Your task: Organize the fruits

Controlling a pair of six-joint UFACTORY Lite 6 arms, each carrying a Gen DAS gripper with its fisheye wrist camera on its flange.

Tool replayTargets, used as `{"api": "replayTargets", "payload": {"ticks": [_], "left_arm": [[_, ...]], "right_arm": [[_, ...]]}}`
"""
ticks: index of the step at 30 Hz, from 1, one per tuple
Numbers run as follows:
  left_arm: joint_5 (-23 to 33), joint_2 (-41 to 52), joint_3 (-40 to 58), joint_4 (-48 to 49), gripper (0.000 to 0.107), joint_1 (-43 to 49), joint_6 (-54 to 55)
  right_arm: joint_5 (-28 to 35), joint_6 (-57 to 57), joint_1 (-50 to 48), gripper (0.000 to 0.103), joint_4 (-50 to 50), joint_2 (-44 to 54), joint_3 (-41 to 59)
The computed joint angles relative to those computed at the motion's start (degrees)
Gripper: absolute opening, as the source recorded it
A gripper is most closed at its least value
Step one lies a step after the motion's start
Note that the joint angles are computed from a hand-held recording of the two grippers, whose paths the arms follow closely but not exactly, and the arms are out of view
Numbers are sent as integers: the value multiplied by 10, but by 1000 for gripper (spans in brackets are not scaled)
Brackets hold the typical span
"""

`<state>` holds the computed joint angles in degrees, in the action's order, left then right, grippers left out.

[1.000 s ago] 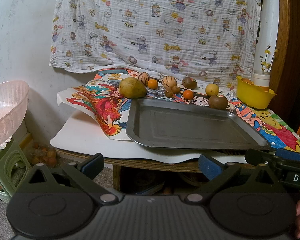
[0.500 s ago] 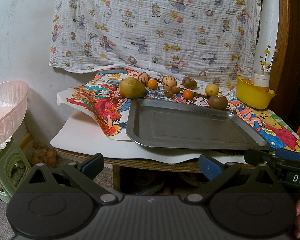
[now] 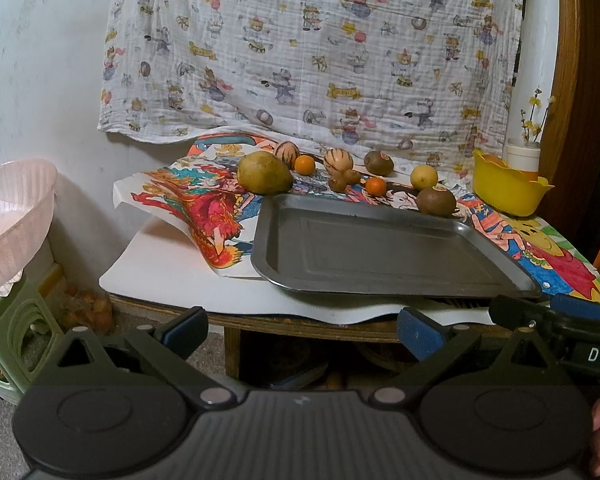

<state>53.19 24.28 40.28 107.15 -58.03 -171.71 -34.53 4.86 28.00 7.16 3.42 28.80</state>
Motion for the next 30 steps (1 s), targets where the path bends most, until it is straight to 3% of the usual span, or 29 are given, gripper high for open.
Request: {"api": "replayTargets", "payload": {"ticks": [15, 18, 30], "left_arm": [[1, 25, 14, 2, 102, -5, -13], [-2, 30, 14, 11, 102, -3, -26], [-43, -17, -4, 45, 102, 48, -12]], "right_arm": [[-21, 7, -3, 103, -7, 26, 4], [7, 2, -4, 103, -3, -7, 0], [54, -23, -27, 103, -21, 14, 55]]}}
